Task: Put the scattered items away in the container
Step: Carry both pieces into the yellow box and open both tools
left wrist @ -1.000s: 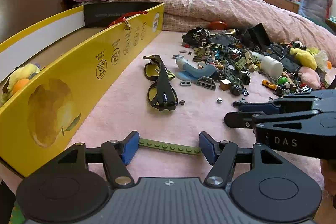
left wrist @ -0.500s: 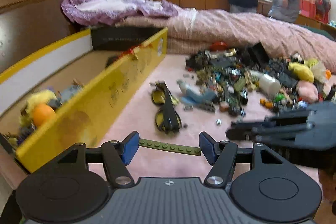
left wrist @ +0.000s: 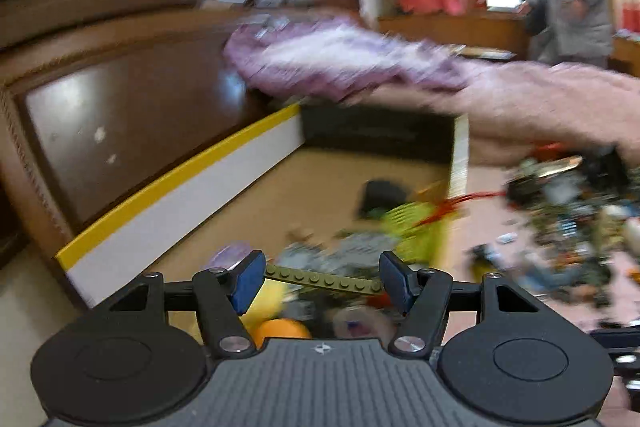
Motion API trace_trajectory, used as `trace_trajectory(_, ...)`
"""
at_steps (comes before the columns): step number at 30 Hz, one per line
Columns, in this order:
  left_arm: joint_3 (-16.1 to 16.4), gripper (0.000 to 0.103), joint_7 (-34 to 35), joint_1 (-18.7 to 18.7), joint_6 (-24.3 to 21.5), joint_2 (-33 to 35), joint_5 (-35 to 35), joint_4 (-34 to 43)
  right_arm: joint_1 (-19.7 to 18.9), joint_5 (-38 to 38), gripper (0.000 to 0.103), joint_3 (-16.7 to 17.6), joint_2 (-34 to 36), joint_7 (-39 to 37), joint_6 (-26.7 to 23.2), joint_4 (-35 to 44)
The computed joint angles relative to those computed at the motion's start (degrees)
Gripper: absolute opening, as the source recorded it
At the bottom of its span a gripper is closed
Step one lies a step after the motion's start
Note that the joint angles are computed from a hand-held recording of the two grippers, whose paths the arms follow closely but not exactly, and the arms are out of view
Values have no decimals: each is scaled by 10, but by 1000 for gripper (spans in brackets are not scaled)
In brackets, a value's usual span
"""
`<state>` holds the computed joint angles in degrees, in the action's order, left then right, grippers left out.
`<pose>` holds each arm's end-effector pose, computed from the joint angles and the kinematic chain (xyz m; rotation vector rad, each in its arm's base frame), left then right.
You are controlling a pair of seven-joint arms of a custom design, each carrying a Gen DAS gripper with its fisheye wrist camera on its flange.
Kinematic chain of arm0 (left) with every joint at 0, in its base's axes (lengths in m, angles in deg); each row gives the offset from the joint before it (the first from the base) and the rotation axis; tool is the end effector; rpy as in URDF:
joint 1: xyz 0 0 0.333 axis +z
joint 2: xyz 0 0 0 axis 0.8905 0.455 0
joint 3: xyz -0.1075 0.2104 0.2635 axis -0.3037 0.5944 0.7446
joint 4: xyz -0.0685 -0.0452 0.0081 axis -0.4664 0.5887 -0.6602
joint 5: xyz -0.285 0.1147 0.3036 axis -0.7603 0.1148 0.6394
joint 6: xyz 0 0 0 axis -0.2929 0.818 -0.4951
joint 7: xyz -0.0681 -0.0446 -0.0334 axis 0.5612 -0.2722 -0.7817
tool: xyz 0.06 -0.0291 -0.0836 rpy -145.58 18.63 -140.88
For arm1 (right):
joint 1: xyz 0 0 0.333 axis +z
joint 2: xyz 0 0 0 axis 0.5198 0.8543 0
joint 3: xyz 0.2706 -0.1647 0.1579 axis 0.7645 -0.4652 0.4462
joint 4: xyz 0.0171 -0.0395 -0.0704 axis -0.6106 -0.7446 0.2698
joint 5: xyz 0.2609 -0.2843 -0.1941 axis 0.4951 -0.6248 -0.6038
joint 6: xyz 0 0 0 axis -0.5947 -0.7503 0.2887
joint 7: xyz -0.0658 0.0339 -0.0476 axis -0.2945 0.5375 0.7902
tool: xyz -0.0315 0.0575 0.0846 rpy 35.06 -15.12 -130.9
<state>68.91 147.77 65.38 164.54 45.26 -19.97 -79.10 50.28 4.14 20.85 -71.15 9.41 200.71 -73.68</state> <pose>0.6338 -0.0530 0.5339 -1.2647 1.8524 -0.8884 0.5026 0.2018 0.4720 -1.8026 1.4291 -0.5563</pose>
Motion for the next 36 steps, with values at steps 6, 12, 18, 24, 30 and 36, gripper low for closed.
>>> trace_trajectory(6,130,66,-315,-65,-40,40,272,28,152,152,17,-114,29,-171,-42,65)
trace_trajectory(12,13,73,-187,46,-46,41,117,38,156,293,17,-101,74,-333,-102,169)
trace_trajectory(18,-15,81,-112,67,-43,30,27,32,111,282,17,-65,161,-350,-148,313)
trace_trajectory(24,22,82,-186,42,-48,45,90,47,80,219,17,-46,266,-284,-195,462)
trace_trajectory(30,10,82,-199,57,-46,48,99,50,65,153,29,-36,325,-208,-226,530)
trace_trajectory(36,11,84,-215,54,-32,41,129,37,-9,176,45,46,275,-224,-181,449)
